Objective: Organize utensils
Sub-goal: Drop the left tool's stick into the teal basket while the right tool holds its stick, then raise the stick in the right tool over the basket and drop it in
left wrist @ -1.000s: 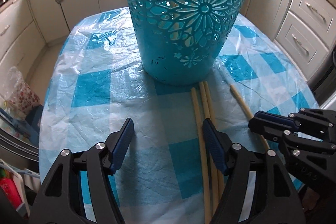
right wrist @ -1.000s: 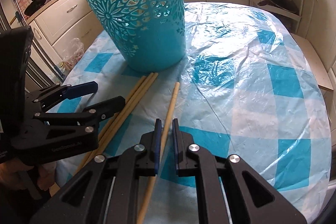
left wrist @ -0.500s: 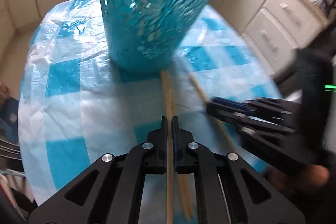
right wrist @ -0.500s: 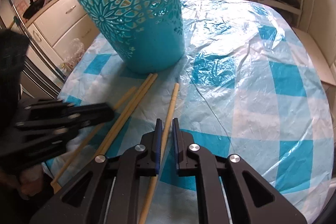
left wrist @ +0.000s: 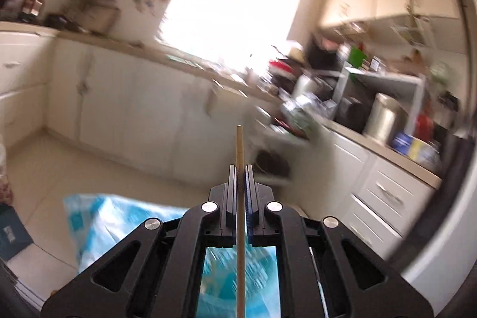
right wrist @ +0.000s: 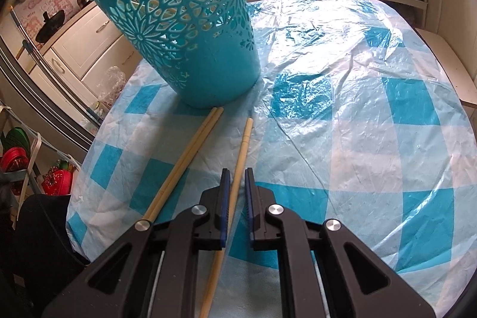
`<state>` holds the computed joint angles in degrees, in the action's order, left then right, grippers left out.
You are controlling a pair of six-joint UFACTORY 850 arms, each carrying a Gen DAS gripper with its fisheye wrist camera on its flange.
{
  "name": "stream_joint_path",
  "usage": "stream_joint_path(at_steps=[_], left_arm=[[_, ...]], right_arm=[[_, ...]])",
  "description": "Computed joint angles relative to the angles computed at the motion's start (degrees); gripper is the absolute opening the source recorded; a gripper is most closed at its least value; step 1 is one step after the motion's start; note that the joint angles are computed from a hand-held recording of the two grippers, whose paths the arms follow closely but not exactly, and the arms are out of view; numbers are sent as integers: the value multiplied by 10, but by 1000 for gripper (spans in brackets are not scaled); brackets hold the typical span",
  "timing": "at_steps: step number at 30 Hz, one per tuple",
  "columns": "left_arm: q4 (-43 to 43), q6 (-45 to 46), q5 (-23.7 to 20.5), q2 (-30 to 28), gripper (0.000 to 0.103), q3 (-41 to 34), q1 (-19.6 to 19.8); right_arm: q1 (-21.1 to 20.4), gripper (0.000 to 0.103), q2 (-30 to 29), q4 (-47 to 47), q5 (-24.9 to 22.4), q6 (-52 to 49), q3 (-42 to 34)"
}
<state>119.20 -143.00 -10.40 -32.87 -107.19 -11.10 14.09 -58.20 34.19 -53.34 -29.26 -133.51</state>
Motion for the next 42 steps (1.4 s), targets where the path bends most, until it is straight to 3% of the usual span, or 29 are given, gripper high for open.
stream_joint_path(at_steps=[4,9,17,22,24,26,28,32,39,42], left_arm=[[-54,34,-70,-53,5,-62,-7],[-112,108,-106,-94,5,-106,-13],[-173,206,-120,-129,5,-129,-19],[-239,290,-95,-115,5,-99,-19],[-299,363,-86,-103,9,-83,-19],[-329,397,-77,-88,28,-62,-18],[-316,378,-84,-64,42,-28,-19],[-235,280,-89,-2,52,60,-16],[-152,158,-121,81,61,193,-8],[-158,140,-121,93,63,222,-2]], right_arm=[[-3,10,-4,16,-7,-7,-5],[-4,10,-7,16,-11,-14,-11],[3,10,-5,-5,-7,-10,-11],[12,10,2,-28,5,-12,-2],[18,8,12,-46,25,-16,16],[23,8,23,-59,45,-21,35],[19,6,19,-49,37,-11,29],[-3,6,19,37,9,-4,31],[-33,6,96,261,41,-113,125],[-34,6,105,335,59,-159,109]])
